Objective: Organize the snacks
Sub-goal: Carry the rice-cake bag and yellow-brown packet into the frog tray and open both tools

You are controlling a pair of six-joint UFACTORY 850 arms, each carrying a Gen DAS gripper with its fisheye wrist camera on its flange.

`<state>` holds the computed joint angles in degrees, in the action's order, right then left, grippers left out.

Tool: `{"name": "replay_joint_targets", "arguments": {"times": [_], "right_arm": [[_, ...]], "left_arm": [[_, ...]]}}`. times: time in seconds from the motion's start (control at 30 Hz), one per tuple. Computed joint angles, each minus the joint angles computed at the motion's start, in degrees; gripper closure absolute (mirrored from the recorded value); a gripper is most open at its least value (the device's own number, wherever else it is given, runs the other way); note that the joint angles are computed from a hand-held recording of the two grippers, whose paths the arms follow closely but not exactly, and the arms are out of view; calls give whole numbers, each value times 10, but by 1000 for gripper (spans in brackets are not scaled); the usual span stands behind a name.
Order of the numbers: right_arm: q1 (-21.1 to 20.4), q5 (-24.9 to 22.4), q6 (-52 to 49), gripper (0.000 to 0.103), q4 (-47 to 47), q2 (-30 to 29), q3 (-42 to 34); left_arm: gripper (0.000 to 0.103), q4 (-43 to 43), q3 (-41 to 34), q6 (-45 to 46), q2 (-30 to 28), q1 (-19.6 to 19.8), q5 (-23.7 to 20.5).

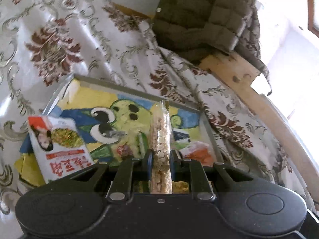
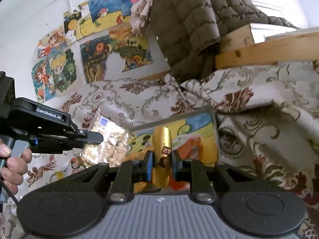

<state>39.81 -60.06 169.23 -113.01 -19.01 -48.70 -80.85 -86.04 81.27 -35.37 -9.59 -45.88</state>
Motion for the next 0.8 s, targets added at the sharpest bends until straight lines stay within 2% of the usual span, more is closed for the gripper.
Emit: {"name": "replay_joint_targets", "arguments": {"times": [0.13,0.27,0.33,0.4,0.43,0.5,0.57,0.63,0.73,0.8], "right_arm": [[0,3,-7,78,7,-7,-6],[2,8,-39,74,26,-13,-18],[5,8,-59,67,40,-16,-24],[7,9,-82,62,54,-17,-29],[8,8,-91,58,62,-17,-32],[10,7,-101,48,74,-17,-35],[11,8,-113,39,86,-15,-37],[13,6,-127,31,104,-14,-40],[17,-2,-134,23,116,-7,-38],[21,-13,-142,16,127,-2,-39]], "left_arm": [[85,18,-4,-16,-7,1,22],[81,10,11,7,0,-1,51],[72,11,20,16,8,-4,71],[55,9,29,27,15,-6,83],[49,7,34,34,20,-7,89],[17,-23,57,82,38,-12,123],[2,-113,92,191,63,-18,164],[1,-174,114,276,81,-23,191],[1,-159,124,273,98,-25,220],[1,-192,142,295,115,-23,230]]}}
